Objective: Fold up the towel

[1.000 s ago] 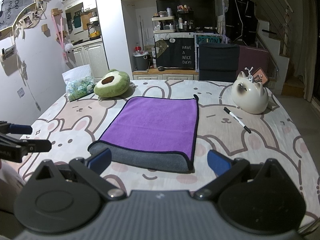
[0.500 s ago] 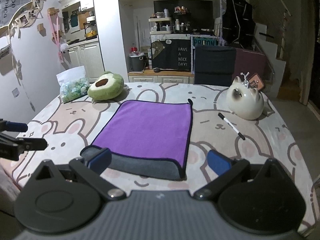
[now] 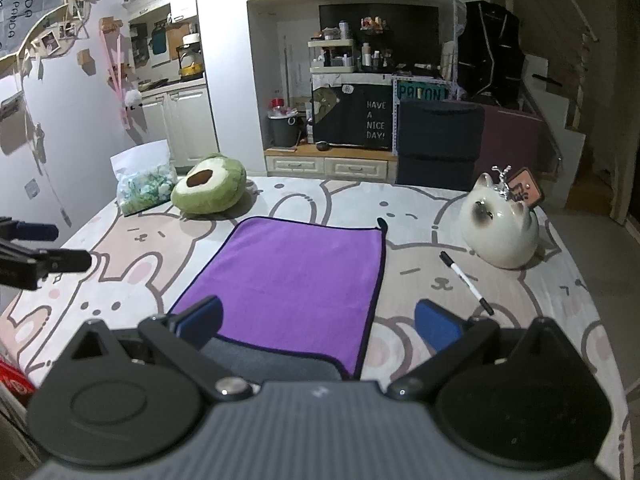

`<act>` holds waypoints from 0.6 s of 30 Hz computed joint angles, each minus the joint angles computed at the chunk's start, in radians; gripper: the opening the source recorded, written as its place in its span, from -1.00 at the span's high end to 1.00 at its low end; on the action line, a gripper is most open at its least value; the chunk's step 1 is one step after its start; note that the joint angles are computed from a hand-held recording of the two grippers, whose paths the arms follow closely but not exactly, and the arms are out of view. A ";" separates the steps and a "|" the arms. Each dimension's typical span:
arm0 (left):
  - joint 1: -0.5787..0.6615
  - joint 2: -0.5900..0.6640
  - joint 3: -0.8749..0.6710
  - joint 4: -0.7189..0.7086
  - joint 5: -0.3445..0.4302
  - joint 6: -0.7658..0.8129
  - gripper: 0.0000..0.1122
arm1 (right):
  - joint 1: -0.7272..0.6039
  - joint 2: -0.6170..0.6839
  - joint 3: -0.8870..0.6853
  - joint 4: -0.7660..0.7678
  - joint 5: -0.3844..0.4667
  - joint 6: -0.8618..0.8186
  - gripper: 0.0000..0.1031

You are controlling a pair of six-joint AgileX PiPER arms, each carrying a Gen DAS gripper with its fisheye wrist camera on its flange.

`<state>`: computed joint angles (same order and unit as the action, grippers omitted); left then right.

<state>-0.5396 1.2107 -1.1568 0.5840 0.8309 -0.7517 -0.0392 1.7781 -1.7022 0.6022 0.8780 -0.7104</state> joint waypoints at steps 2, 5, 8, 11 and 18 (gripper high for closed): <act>0.036 0.011 0.003 -0.027 -0.041 0.032 -0.83 | 0.003 0.033 -0.039 -0.006 0.001 0.014 -0.99; 0.083 0.031 0.008 -0.060 -0.100 0.074 -0.83 | 0.001 0.087 -0.103 -0.008 0.024 0.023 -0.99; 0.131 0.046 0.026 -0.095 -0.166 0.111 -0.84 | 0.001 0.131 -0.144 -0.010 0.024 0.030 -0.99; 0.202 0.072 0.038 -0.210 -0.234 0.209 -0.83 | 0.000 0.176 -0.179 -0.009 0.030 0.029 -0.99; 0.348 0.159 0.052 -0.524 -0.292 0.477 -0.83 | -0.016 0.304 -0.281 0.019 0.062 0.008 -0.99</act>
